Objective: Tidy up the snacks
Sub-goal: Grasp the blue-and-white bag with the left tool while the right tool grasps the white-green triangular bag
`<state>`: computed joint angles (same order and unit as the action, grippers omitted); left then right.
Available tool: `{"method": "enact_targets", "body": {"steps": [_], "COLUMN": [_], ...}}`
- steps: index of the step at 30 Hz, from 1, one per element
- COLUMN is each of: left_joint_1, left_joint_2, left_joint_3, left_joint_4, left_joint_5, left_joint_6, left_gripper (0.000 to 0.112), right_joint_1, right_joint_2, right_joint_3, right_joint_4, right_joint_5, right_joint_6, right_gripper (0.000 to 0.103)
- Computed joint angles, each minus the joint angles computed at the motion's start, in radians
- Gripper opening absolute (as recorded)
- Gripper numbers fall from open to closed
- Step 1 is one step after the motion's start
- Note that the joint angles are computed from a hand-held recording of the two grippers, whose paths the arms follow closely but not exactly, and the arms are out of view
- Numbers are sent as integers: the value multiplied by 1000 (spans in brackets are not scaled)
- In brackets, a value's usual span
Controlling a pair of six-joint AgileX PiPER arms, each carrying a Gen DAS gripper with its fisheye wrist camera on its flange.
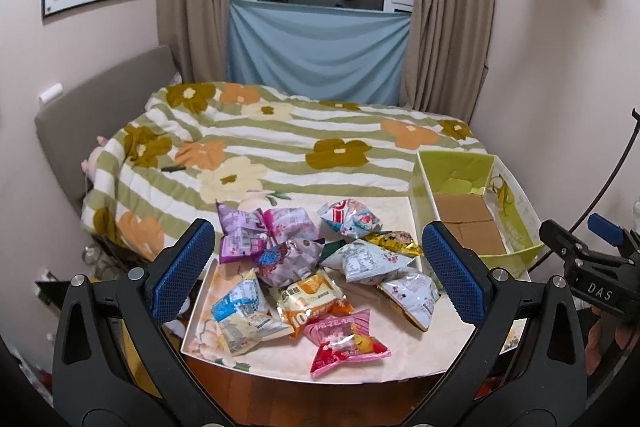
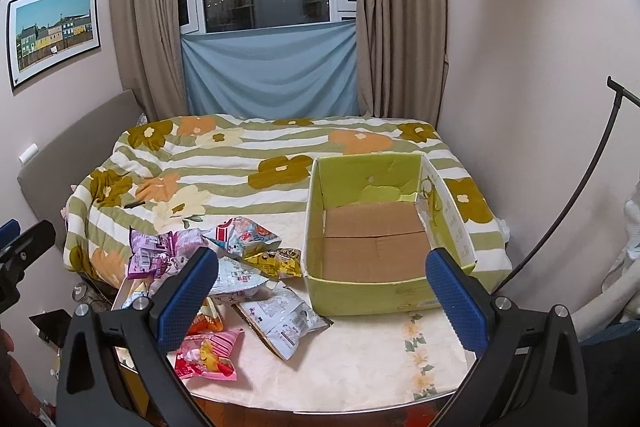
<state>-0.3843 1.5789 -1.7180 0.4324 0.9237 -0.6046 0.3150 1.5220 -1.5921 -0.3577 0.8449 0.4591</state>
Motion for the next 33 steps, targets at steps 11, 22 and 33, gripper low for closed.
{"method": "enact_targets", "body": {"steps": [11,22,33], "left_joint_1": [226,388,466], "left_joint_2": [36,280,528], "left_joint_3": [162,185,36], "left_joint_4": [-217,-448,-558], "left_joint_5": [-12,-66,4], "left_joint_6": [37,237,332], "left_gripper": [102,102,95], "right_joint_1": [-38,36,74], "right_joint_2": [79,371,689], "right_joint_3": [24,-138,-466], "right_joint_4": [298,326,254], "right_joint_5": [-53,-44,65], "right_joint_6": [-359,-422,-538], "right_gripper": [103,103,103]}}
